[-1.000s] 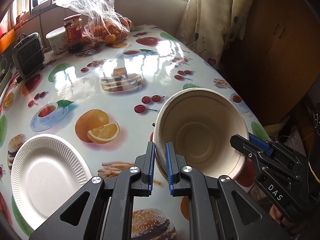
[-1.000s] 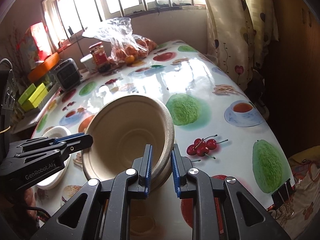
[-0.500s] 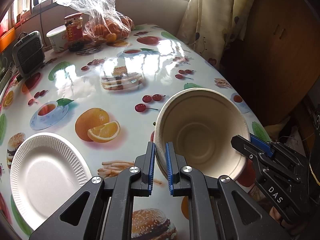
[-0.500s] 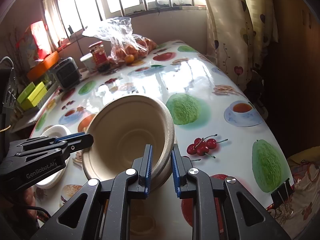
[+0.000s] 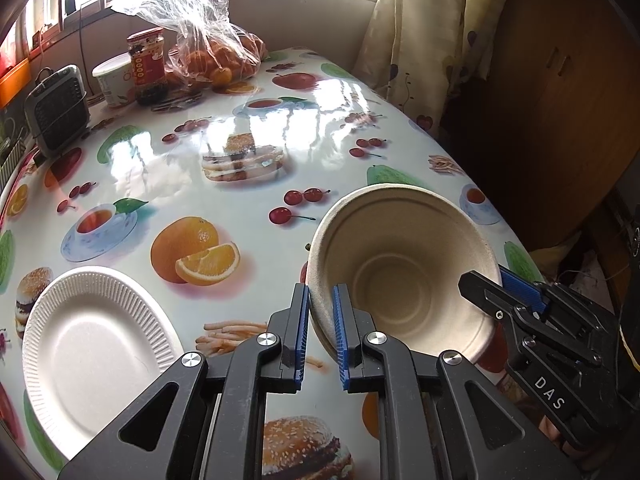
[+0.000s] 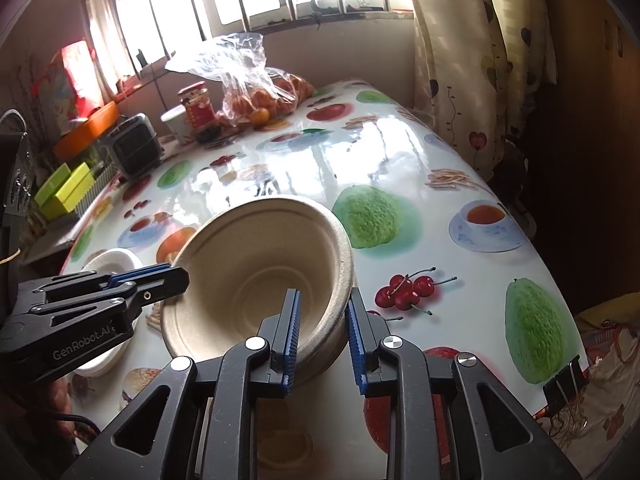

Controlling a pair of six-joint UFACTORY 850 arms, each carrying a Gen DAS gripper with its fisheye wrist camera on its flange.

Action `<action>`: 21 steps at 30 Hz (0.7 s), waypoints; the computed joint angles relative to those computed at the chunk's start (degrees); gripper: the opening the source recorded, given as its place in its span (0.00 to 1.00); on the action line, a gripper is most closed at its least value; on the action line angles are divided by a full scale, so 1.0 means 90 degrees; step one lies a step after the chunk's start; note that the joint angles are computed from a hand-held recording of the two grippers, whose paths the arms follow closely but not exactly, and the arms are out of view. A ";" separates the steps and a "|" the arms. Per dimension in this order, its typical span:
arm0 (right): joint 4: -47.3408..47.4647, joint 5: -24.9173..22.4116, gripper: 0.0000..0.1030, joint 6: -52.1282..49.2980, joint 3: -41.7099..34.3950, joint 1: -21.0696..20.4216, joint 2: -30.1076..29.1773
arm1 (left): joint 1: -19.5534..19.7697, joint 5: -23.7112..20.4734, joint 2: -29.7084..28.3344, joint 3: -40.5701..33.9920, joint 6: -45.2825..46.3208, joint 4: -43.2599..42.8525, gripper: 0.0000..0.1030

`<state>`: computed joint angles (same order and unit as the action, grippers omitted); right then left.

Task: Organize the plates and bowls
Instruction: 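Carry the left tool's bowl onto a bowl while the right tool lowers its bowl into another, then open the left tool to release its bowl while the right tool releases its bowl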

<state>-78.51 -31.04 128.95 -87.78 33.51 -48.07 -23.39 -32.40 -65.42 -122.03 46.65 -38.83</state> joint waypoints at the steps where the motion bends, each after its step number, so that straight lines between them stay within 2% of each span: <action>1: 0.0033 -0.0011 0.22 -0.0034 -0.0033 0.0005 -0.0016 | -0.0001 0.0000 -0.0004 -0.0006 -0.0011 0.0012 0.13; 12: 0.0062 -0.0021 0.26 -0.0061 -0.0042 0.0005 -0.0022 | 0.0000 0.0014 0.0006 0.0021 0.0027 -0.0030 0.13; 21: 0.0224 -0.0027 0.36 -0.0197 -0.0117 0.0016 -0.0063 | -0.0037 0.0165 0.0044 0.0103 0.0001 0.0047 0.16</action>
<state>-76.49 -31.28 127.18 -88.83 33.66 -48.64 -23.72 -30.92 -65.02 -121.10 46.66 -38.41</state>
